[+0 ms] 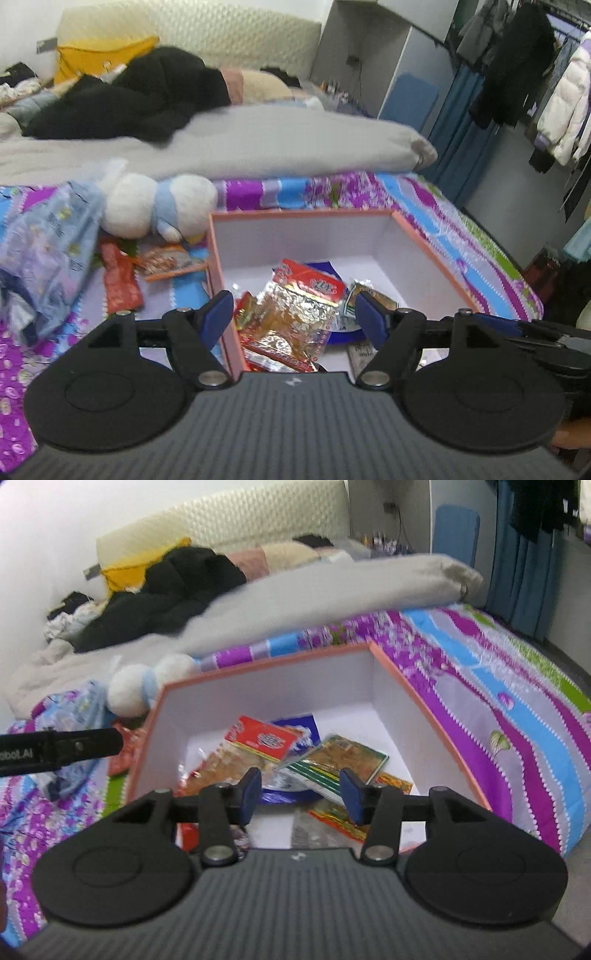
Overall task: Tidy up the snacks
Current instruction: 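Withdraw both tools from the box toward the last snacks by the plush toy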
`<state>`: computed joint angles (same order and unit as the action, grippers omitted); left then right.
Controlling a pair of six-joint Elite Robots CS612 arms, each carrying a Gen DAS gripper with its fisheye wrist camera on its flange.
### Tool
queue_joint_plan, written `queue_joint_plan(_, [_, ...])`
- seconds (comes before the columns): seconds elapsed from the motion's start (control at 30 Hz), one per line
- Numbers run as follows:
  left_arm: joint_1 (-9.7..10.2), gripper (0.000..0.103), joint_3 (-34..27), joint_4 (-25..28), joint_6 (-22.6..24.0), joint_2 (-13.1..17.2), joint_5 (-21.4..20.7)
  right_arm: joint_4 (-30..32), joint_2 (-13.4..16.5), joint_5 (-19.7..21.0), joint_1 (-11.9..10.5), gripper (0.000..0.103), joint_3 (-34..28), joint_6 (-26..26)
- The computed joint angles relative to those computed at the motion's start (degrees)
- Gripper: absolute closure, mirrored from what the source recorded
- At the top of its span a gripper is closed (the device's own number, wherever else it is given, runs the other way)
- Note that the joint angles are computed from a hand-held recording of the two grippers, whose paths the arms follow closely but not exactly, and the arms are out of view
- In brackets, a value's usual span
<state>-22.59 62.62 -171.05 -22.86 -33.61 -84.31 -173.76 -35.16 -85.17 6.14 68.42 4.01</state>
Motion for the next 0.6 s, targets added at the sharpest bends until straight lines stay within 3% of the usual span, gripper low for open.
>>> queue_joint_plan(0.6, [-0.24, 0.026, 25.34, -18.79, -2.38, -14.06, 6.47, -17.02, -7.93, 1.77, 3.44, 0.053, 14.45, -0.63])
